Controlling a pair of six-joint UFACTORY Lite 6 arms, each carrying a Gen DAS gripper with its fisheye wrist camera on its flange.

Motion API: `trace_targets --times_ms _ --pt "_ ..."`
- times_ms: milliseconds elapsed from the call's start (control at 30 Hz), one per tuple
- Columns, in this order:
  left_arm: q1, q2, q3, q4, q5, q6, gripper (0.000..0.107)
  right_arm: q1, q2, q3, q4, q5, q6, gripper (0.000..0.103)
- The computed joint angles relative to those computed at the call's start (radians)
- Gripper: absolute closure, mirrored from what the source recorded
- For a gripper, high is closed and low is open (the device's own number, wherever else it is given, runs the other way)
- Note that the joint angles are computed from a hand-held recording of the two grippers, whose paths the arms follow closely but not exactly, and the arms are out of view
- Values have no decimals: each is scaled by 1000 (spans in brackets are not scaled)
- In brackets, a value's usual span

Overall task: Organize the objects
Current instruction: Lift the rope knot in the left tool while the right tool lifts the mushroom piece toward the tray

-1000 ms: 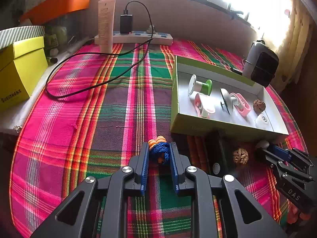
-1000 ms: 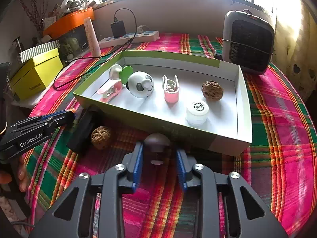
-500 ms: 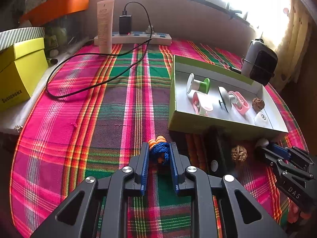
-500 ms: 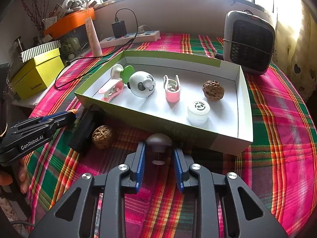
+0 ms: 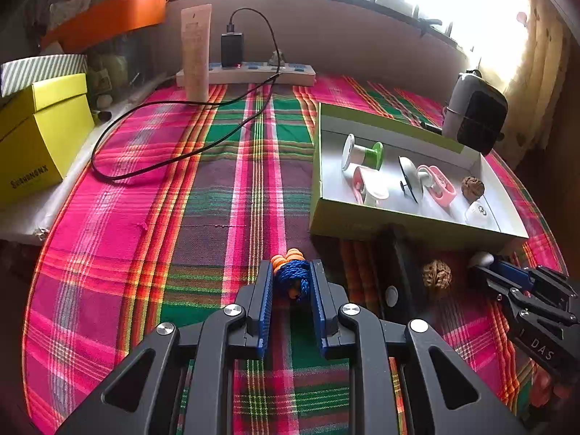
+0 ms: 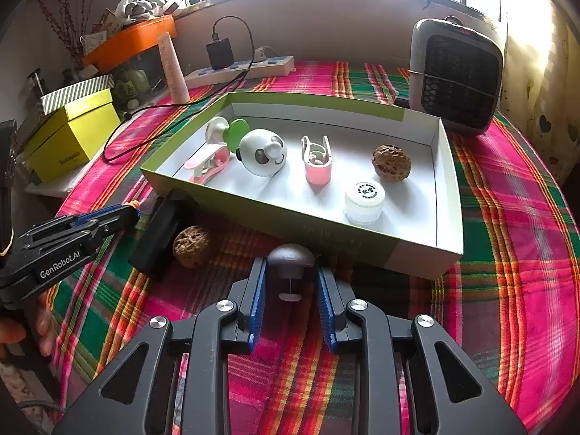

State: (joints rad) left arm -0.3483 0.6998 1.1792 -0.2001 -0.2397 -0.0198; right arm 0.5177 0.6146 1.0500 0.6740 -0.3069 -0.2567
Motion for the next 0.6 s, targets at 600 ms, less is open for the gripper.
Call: trace_targets --times_ms 600 --pt "-26 -55 -61 -99 -44 106 89 11 -30 -34 -48 -17 49 76"
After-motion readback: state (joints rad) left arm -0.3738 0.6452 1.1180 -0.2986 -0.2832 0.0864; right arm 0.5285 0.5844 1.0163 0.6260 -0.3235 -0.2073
